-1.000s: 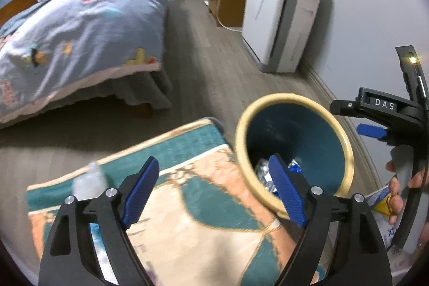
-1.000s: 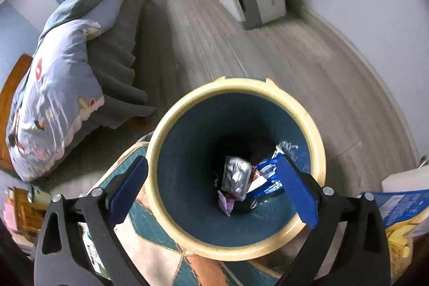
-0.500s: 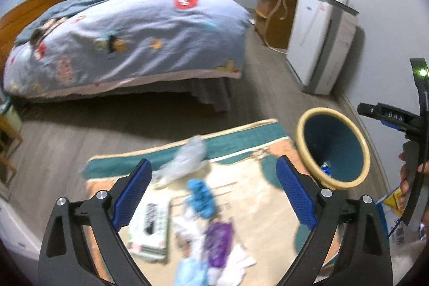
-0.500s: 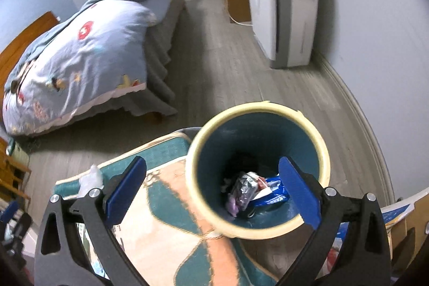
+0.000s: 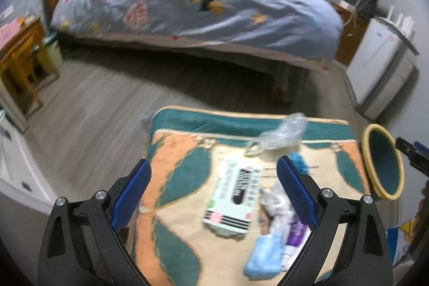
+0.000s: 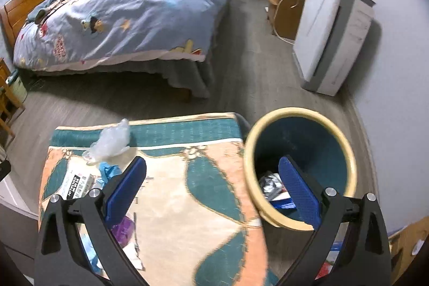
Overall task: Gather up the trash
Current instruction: 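Move both grippers back over the cushion toward the remaining trash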
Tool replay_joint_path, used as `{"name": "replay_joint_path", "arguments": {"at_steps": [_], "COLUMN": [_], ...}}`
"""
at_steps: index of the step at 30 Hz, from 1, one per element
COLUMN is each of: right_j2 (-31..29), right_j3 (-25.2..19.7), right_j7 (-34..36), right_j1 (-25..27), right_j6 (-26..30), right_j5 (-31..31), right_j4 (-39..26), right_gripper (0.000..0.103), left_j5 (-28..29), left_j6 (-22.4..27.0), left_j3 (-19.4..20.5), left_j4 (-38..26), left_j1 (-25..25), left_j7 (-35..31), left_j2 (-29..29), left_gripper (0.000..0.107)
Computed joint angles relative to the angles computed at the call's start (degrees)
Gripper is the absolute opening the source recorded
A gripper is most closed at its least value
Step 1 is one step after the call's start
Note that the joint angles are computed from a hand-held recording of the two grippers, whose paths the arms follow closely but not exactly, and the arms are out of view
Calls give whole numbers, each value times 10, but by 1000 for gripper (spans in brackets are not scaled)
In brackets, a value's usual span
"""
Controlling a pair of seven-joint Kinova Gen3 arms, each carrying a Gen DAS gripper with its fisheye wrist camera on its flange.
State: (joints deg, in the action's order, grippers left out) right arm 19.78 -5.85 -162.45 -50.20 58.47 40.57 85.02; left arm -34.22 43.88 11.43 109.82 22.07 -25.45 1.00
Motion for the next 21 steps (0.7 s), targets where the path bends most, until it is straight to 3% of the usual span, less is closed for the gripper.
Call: {"name": "replay_joint_path", "arguments": {"at_steps": [4,8,13,21], "right_j2": [23,61,76,125], "right_j3": [0,18,3,21], "right_j7": [-14,0,84,162], "right_j1": [12,-4,40,49], "right_j6": [-29,-13,-101,-122], "right_j5": [-22,-22,-93,-179], "right_j4": [-17,-57,-61,-109], "right_gripper": [97,97,97,97], "left_j5": [48,71,98,132], "left_j6": [-24,-38,-64,-76], "left_j3": [-20,-31,-46,-62], "left_j4": [6,-4,-15,-33], "left_j1": [-23,-30,-19,7], "left_j7": [-41,-79,-128,-232], "left_j2": [14,52,104,172], "left_gripper": [94,94,94,94]}}
